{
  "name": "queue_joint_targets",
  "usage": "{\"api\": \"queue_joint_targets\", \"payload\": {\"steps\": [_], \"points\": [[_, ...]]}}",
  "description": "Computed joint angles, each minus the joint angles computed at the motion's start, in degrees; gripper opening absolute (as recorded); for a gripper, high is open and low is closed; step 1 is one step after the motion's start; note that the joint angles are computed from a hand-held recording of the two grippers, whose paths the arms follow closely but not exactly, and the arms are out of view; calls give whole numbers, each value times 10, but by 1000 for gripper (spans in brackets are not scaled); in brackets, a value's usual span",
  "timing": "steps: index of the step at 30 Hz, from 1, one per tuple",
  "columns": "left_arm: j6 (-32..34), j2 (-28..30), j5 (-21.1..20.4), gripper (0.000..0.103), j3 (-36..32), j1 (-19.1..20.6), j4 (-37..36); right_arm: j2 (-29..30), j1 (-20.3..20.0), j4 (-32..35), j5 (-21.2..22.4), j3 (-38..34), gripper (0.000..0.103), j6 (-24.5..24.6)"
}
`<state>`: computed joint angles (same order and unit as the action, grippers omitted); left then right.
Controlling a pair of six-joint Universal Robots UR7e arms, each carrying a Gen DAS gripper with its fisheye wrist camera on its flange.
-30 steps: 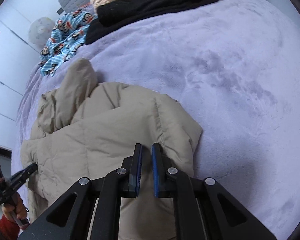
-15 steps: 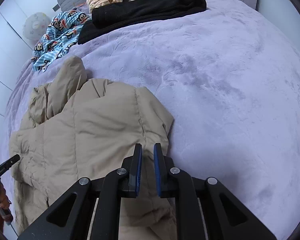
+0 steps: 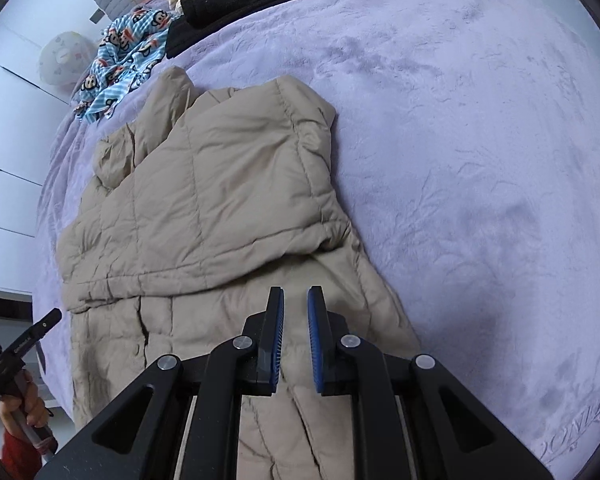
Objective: Fold large clothes
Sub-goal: 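Release the jacket and pull both tools back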
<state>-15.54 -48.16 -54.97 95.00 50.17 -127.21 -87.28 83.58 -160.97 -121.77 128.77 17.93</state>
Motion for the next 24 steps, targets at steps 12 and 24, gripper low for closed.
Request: {"api": "queue_joint_targets", "payload": {"steps": [12,24], "points": [[-66,-70,9,102,66,-45,45,-45,50,55,10,31,45,69],[-167,-130,4,102,104,-76,98,-82,82,82,31,51,74,70]]}}
